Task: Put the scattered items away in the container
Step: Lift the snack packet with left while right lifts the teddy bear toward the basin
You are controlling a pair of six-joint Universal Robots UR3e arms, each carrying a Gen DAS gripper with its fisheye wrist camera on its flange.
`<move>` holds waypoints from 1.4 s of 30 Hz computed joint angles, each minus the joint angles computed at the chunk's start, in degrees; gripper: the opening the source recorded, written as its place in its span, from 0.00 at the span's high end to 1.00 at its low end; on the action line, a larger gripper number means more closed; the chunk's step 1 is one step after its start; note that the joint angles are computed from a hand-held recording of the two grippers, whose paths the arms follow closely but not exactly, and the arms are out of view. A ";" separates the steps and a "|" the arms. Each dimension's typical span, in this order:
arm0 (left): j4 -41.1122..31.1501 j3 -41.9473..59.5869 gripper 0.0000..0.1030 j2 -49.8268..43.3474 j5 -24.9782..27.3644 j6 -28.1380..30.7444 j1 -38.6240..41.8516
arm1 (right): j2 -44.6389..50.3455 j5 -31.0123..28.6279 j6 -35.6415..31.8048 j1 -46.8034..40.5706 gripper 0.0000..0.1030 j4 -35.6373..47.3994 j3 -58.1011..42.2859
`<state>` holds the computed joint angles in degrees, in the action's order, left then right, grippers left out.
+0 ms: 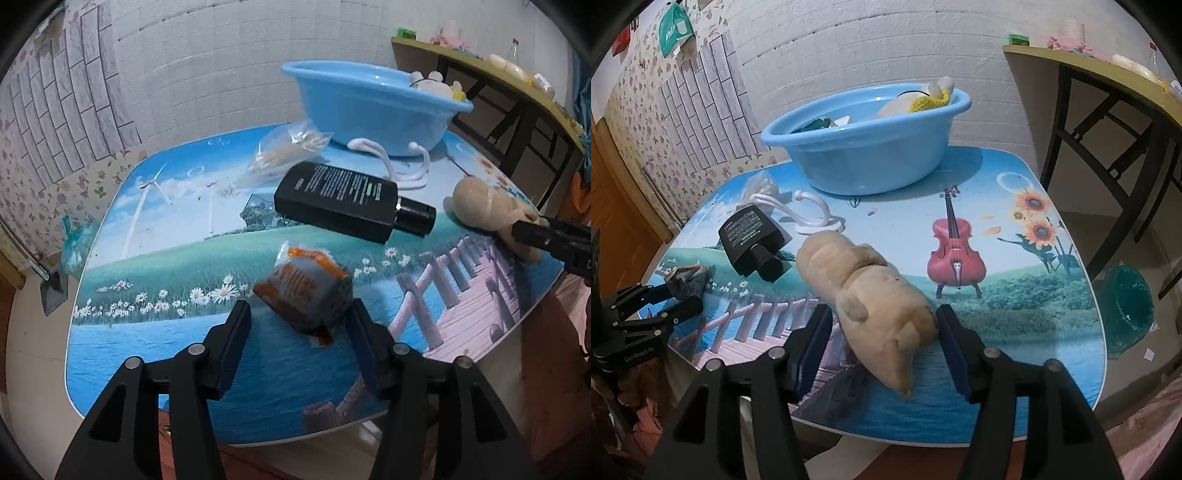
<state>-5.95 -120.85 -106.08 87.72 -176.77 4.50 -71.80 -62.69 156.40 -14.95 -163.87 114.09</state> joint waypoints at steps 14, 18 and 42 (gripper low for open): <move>1.17 0.00 0.60 -0.52 -0.93 -0.63 0.50 | 1.60 1.97 -1.00 -0.46 0.50 1.14 -0.94; 0.75 -0.03 0.62 -0.03 -2.00 -0.24 0.83 | 1.30 2.65 -1.43 -0.78 0.52 1.41 -0.73; -1.85 3.31 0.64 7.89 -1.62 -4.25 -0.04 | -8.58 10.36 -0.88 -2.78 0.52 -0.68 2.51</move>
